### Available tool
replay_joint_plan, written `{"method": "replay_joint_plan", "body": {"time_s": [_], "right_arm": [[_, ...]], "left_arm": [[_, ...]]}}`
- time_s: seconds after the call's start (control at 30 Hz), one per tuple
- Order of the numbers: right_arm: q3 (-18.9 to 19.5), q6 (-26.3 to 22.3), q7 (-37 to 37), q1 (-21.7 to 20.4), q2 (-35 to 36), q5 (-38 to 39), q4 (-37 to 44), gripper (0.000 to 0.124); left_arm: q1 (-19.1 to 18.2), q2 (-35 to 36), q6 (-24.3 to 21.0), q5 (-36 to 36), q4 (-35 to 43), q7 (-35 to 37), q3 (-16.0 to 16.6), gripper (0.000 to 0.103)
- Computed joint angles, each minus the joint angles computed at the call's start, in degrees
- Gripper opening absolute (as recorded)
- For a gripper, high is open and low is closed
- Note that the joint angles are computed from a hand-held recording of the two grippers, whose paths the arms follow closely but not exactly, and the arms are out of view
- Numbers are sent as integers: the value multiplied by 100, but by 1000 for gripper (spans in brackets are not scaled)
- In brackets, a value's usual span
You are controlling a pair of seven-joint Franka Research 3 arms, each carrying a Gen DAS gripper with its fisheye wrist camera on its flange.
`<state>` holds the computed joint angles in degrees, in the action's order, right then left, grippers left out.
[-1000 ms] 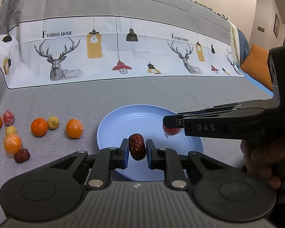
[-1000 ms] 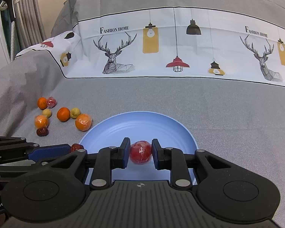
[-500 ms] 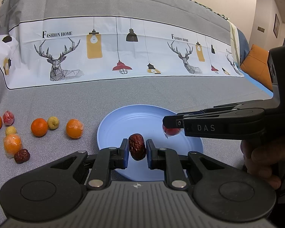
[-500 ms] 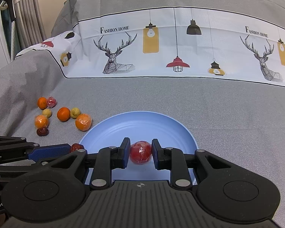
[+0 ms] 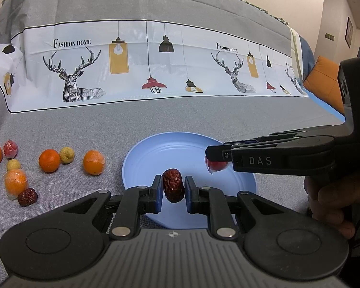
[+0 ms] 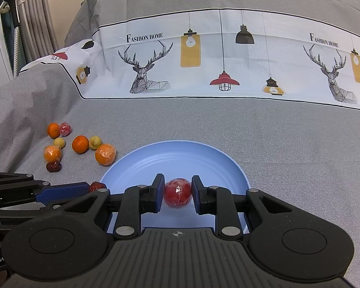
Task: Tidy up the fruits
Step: 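Hold the date and the red fruit above the plate with both grippers, then open the left gripper to drop the date while the right gripper releases the red fruit onto the plate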
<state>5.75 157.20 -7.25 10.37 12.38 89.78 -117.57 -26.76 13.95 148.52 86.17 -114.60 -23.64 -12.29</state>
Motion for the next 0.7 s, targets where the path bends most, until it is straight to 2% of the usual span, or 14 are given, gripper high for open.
{"method": "replay_joint_plan", "body": {"time_s": [0.5,0.53,0.6,0.7], "right_arm": [[2,58,-27,4,-4,53,12,26],[3,96,-12,15,4,52,18,28],[5,139,15,19,19,76,38,44],[13,234,-90,39,13,235,39,52]], "left_arm": [[14,1,62,-25,-7,2,5,20],[22,2,86,-32,-8,1,9,20],[19,12,65,-91,-1,47,6,22],[13,17,53,-109,6,53,16,26]]}}
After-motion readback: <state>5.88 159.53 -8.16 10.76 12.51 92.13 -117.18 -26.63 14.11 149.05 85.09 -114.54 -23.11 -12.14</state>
